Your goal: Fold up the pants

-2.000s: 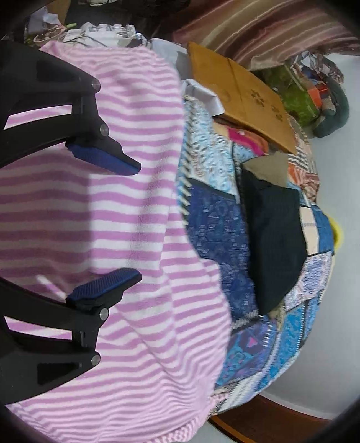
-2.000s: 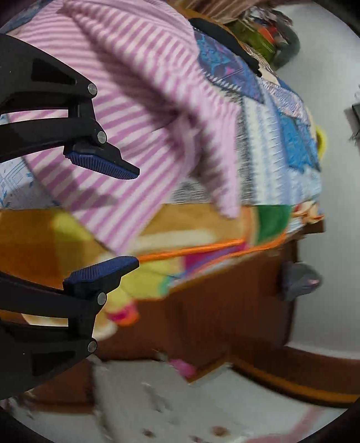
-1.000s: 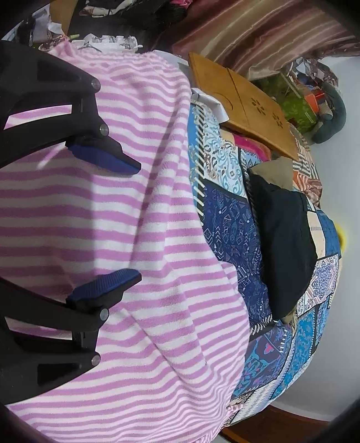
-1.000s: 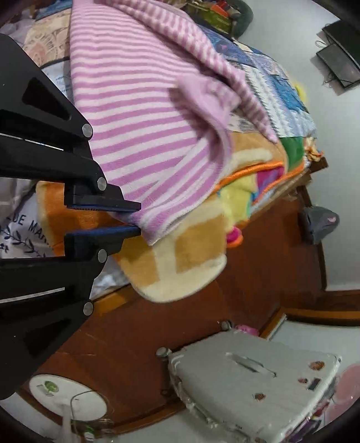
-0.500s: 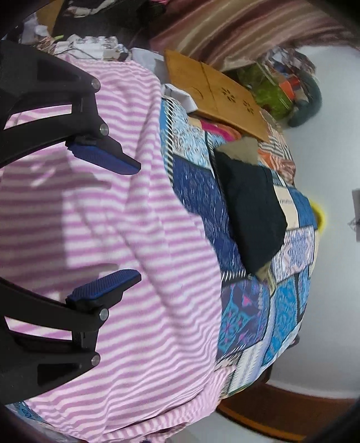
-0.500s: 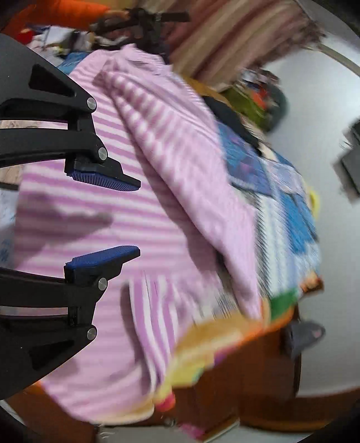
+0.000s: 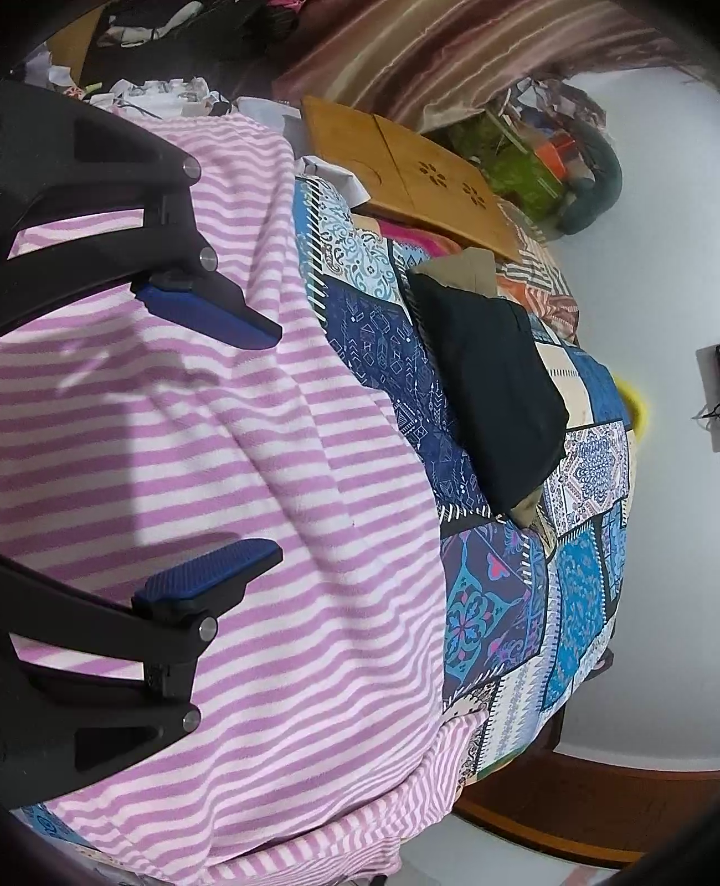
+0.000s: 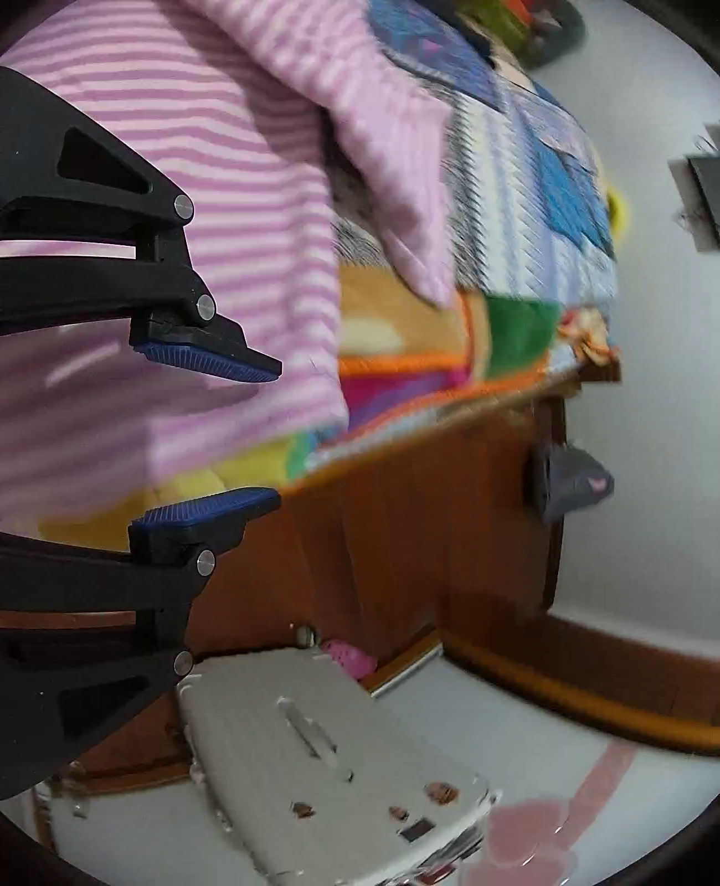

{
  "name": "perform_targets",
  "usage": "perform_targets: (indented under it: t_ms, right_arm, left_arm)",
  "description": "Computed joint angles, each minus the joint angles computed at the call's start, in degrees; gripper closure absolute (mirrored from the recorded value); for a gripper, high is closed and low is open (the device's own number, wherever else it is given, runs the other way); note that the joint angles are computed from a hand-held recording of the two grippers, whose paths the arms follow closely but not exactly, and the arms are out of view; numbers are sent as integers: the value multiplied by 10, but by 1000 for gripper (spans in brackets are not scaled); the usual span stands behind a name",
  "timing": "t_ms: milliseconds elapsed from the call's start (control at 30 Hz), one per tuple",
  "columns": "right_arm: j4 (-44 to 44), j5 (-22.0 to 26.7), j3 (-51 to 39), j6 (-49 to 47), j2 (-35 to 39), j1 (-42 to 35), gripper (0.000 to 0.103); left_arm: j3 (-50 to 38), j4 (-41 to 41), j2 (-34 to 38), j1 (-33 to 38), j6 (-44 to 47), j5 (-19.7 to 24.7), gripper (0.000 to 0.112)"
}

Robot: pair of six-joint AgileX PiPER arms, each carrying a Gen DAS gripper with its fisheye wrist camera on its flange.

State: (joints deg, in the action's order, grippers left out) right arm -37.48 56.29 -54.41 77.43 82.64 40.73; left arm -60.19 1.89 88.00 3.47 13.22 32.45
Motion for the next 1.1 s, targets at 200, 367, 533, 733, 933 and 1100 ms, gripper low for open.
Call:
perform_targets:
  t_ms: [200, 367, 533, 733, 933, 1100]
  right_arm:
    - [12, -10, -66, -53, -9, 17, 59]
    - [68, -106, -170, -156, 84, 7, 54]
    - [190, -132, -378, -321, 263, -23, 54]
    - [295, -24, -647, -461, 451, -46, 54]
    - [334, 88, -842, -522, 580, -56, 54]
    - [316, 26, -742, -500, 527, -55, 94]
  left_arm:
    - [-18, -1, 14, -11, -14, -7, 40]
    - [-34, -14, 38, -15, -13, -11, 38]
    - [-40, -29, 58, -16, 3, -18, 38]
    - [-50, -61, 80, -3, 38, -18, 38]
    - [-61, -90, 102, 14, 65, -15, 37]
    - [-60, -84, 103, 10, 59, -17, 37]
